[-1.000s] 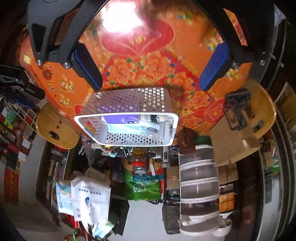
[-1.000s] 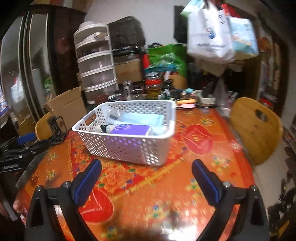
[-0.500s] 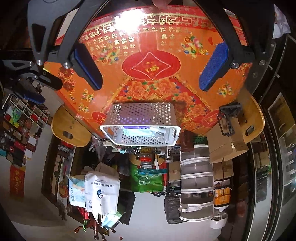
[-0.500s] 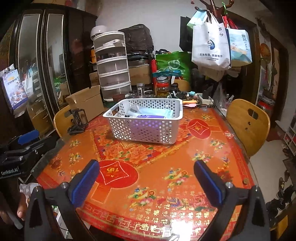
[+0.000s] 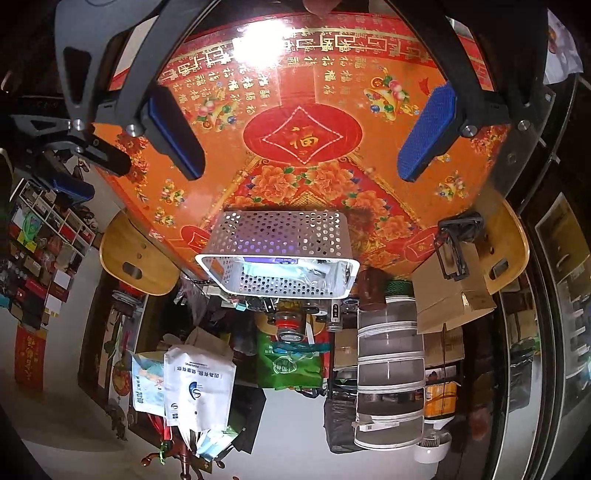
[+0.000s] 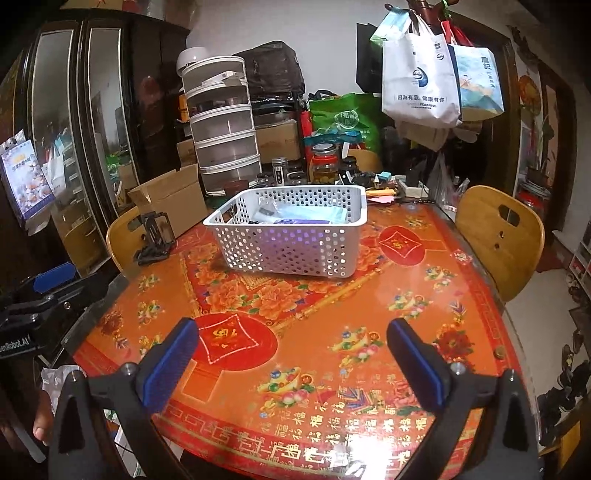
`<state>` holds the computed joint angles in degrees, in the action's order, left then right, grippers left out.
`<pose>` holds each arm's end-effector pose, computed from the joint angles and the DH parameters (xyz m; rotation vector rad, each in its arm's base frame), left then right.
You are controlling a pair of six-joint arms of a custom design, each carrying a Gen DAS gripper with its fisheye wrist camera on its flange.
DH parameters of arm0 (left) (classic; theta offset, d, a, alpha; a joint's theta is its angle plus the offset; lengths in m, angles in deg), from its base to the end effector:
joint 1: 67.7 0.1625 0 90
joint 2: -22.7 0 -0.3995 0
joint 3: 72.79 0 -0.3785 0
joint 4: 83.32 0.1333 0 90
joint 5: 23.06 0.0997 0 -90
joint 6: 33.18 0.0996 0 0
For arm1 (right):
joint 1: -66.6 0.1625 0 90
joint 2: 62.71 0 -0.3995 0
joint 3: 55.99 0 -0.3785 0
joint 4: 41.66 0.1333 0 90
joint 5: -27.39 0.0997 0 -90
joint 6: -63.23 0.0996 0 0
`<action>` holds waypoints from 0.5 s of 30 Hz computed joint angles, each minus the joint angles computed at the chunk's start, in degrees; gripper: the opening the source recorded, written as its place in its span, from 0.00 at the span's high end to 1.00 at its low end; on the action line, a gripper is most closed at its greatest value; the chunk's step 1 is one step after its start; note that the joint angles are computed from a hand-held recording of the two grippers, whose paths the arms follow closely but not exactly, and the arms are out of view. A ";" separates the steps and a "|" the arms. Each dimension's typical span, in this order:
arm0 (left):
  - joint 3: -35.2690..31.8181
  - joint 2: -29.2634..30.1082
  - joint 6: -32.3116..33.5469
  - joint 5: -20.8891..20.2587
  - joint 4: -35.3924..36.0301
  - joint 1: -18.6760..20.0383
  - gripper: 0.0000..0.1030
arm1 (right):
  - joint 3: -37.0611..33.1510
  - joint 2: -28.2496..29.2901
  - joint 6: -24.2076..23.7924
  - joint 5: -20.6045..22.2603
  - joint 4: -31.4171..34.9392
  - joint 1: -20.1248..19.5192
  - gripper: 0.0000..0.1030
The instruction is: Organize soft objects
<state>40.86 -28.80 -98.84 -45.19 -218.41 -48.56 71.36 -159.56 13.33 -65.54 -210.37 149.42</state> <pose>-0.4077 -0.3803 0.0754 0.3154 2.1457 -1.2288 0.0748 -0.4318 0.3751 0.8944 -2.3664 0.9634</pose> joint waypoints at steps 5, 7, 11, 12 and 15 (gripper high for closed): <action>-0.06 0.26 1.13 -0.51 -1.37 0.53 0.00 | 0.36 -0.27 -0.35 0.17 -0.20 -0.03 0.01; 0.03 0.19 1.20 -0.62 -1.60 0.67 0.00 | 0.44 -0.34 -0.42 0.28 -0.28 -0.05 0.01; 0.10 0.20 1.56 -0.45 -1.79 0.73 0.00 | 0.53 -0.32 -0.33 0.10 -0.52 0.07 0.01; 0.17 0.26 1.95 -0.45 -2.26 0.83 0.00 | 0.49 -0.29 -0.35 0.15 -0.48 0.04 0.01; 0.10 0.34 2.05 -0.68 -2.30 0.96 0.00 | 0.53 -0.37 -0.37 0.22 -0.37 0.08 0.01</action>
